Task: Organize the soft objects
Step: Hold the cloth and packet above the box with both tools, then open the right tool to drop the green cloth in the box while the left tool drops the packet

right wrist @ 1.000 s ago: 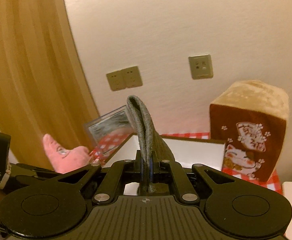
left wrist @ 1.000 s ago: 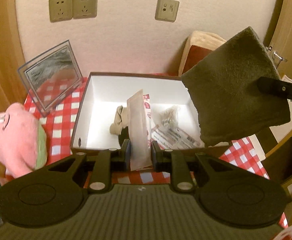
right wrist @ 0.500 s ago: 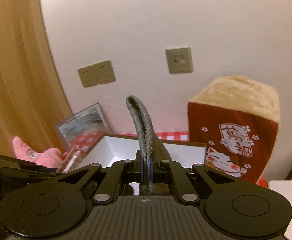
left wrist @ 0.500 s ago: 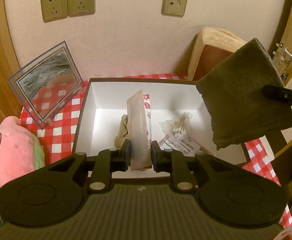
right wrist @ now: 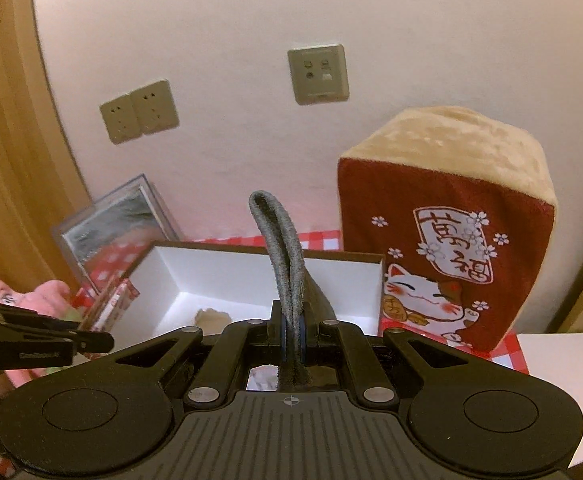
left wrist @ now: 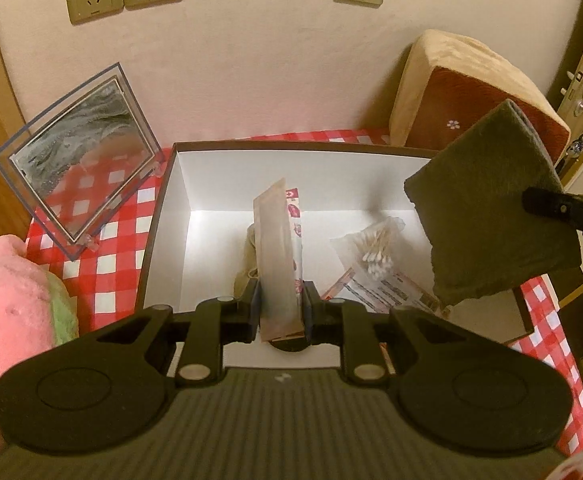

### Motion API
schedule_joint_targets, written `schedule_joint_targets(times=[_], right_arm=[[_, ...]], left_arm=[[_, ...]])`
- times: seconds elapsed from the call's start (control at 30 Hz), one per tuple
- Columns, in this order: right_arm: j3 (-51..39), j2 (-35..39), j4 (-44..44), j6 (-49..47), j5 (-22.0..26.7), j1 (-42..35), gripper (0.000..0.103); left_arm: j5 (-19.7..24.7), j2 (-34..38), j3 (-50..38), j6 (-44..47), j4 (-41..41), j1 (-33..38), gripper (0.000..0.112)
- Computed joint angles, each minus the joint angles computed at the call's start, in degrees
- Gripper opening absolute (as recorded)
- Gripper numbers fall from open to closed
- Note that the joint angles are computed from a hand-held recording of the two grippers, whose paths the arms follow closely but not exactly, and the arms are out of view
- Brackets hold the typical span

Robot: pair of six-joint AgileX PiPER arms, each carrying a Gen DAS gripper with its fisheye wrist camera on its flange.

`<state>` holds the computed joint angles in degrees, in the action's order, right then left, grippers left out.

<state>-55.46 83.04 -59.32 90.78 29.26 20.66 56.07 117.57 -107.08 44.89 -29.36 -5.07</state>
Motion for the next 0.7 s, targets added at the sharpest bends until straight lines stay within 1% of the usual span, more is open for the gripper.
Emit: schedule_joint_targets(times=[0.43,0.57,0.63,0.7], right_arm=[[-5.05,8.78,-0.64,1.43,2.73,-1.81,0.006],[-7.18,12.48,-0.6,0.85,2.38,-2.02,0.006],[-8.69,14.28,2.68,-3.81,0.21,-2.89,0.006],[-8.5,15.05,5.07,-4.78,-4.81,-4.45,0.006]], left_arm=[[1.18,5.08,-5.44,-2.23,2.45,-0.49,0.019],[1.52,6.2,-6.65,-2.73,3.07,-0.73,0.019],[1.83,6.74,-7.31,-2.85,3.27,-0.81,0.019],[1.98,6.99,-7.54,-3.02,3.44,-0.9,0.019]])
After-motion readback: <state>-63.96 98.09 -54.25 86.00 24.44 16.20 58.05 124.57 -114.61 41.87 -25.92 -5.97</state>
